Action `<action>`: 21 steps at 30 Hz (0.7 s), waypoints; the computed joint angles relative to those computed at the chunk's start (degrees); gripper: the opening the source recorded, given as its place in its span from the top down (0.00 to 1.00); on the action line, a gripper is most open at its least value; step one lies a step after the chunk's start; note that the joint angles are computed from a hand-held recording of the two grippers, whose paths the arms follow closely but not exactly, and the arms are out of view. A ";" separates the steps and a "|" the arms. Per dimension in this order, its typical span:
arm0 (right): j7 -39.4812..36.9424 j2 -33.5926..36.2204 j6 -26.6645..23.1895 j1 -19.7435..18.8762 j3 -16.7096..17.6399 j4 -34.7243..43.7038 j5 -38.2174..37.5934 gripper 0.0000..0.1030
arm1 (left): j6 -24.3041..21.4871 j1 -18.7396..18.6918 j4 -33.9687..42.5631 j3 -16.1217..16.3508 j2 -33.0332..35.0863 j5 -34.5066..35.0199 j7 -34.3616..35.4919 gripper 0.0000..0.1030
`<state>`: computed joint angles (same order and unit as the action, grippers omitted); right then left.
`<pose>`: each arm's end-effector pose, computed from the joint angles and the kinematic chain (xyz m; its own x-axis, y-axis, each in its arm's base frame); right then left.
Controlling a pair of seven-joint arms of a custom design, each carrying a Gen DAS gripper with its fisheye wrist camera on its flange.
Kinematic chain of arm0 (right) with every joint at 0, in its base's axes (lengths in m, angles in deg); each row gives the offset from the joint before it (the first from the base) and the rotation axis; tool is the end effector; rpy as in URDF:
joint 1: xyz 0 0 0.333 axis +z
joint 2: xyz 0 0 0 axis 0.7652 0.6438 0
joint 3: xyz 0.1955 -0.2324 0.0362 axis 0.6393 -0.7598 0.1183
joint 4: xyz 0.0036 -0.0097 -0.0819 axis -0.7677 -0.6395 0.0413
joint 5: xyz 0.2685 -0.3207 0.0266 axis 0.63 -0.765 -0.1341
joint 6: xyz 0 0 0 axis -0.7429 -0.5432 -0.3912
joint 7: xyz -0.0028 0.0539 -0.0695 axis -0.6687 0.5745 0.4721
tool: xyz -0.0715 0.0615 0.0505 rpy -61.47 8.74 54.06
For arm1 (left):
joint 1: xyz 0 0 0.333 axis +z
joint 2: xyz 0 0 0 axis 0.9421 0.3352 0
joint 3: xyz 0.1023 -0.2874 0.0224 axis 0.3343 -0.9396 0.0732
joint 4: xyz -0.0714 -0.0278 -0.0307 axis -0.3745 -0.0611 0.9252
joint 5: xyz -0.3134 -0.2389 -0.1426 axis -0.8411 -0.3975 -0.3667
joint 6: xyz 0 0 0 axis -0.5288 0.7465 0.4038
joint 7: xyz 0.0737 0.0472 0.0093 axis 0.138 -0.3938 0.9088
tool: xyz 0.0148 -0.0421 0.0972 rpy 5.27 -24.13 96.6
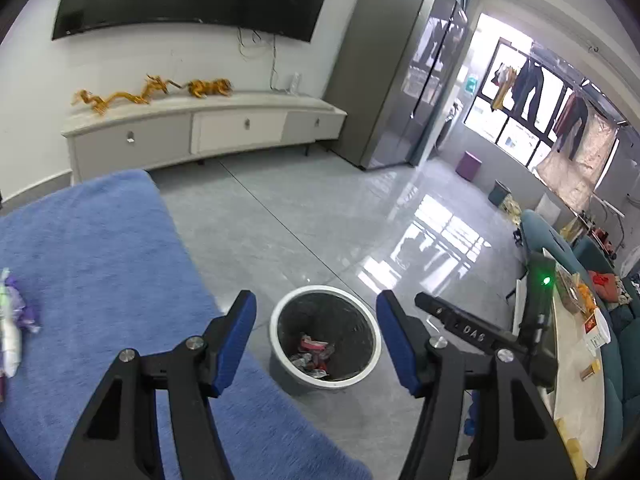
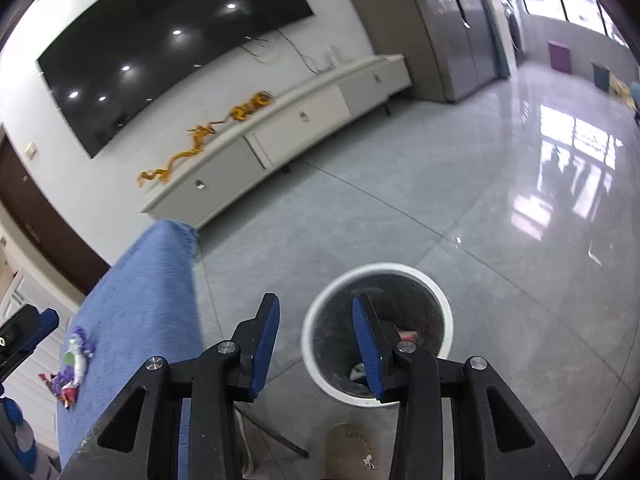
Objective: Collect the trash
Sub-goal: 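Return both tools to the table above the remaining wrappers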
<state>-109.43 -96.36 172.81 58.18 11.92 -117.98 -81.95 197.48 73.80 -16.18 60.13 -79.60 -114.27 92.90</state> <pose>0.5030 0.1845 0.4622 -0.5587 -0.7483 -0.3575 -0.4052 0.6224 -0.6696 0.6456 -0.0802 0.5135 -0.7546 -0.5907 0.2857 -0.5644 0.3624 -0.7417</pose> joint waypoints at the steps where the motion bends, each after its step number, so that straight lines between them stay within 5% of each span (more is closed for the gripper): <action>1: -0.41 0.07 -0.73 0.32 0.47 0.86 -0.20 0.65 | -0.84 0.71 -0.35 0.44 -0.68 -1.04 0.70 0.41; 21: -12.90 10.47 -7.66 10.70 0.96 20.58 -2.68 0.59 | -2.77 8.37 -2.87 7.39 -3.90 -8.37 5.24 0.41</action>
<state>-122.33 -85.89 165.14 68.88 12.89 -97.41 -84.63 194.71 82.17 -19.05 67.52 -83.50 -122.64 98.15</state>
